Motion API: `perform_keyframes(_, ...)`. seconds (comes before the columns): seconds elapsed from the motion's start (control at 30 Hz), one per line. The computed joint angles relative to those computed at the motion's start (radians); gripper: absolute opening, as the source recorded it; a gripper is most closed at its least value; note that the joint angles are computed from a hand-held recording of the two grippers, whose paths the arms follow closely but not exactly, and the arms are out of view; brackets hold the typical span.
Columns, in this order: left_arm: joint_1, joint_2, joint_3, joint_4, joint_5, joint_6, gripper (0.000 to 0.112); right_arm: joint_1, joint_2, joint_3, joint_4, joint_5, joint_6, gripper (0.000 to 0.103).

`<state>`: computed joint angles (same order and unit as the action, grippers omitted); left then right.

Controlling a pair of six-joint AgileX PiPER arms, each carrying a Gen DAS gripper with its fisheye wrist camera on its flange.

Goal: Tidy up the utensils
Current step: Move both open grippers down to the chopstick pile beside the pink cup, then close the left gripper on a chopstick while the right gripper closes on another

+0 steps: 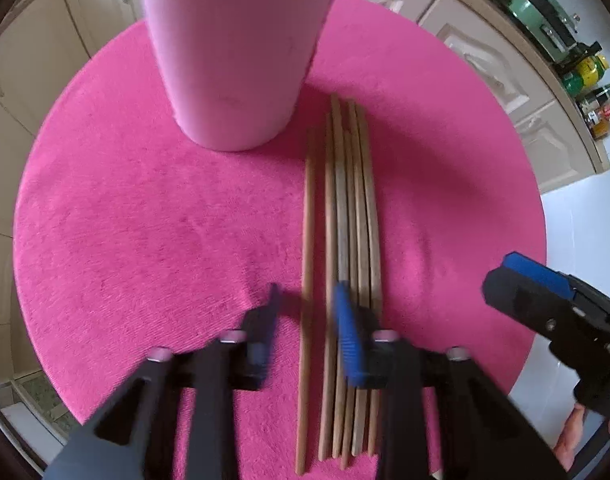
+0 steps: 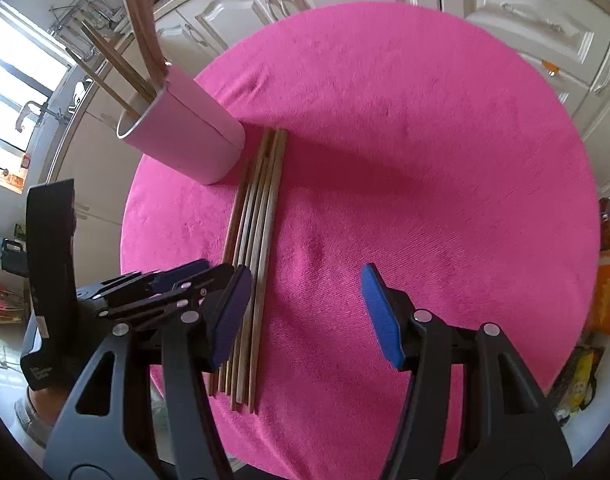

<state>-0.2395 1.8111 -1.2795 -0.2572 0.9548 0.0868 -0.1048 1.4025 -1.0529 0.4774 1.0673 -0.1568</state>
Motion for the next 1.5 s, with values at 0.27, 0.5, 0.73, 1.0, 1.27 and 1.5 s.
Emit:
perform_keyframes(0.27,-0.019,0.061,-0.088,0.002,0.046,-0.008,0.016,0.018,0.052,-0.012,0.012,0.0,-0.003,0.057)
perform_keyframes(0.5,-0.035,0.095,-0.142,0.028,0.1,-0.065,0.017,0.03,0.08,-0.032,0.017,0.007,-0.004,0.057)
perform_keyframes(0.73,0.001,0.113,-0.164,-0.034,0.137,-0.064,0.017,0.034,0.092,-0.042,0.016,0.01,0.0,0.057)
perform_keyframes(1.0,0.004,0.112,-0.157,-0.005,0.117,-0.067,0.017,0.044,0.098,-0.045,0.014,0.009,0.01,0.057)
perform_keyframes(1.27,-0.113,0.17,-0.236,0.156,0.13,-0.184,0.007,0.091,0.115,-0.066,-0.046,0.0,0.049,0.033)
perform_keyframes(1.5,-0.049,0.116,-0.148,0.041,0.073,-0.153,0.006,0.151,0.15,-0.106,-0.072,-0.005,0.081,0.026)
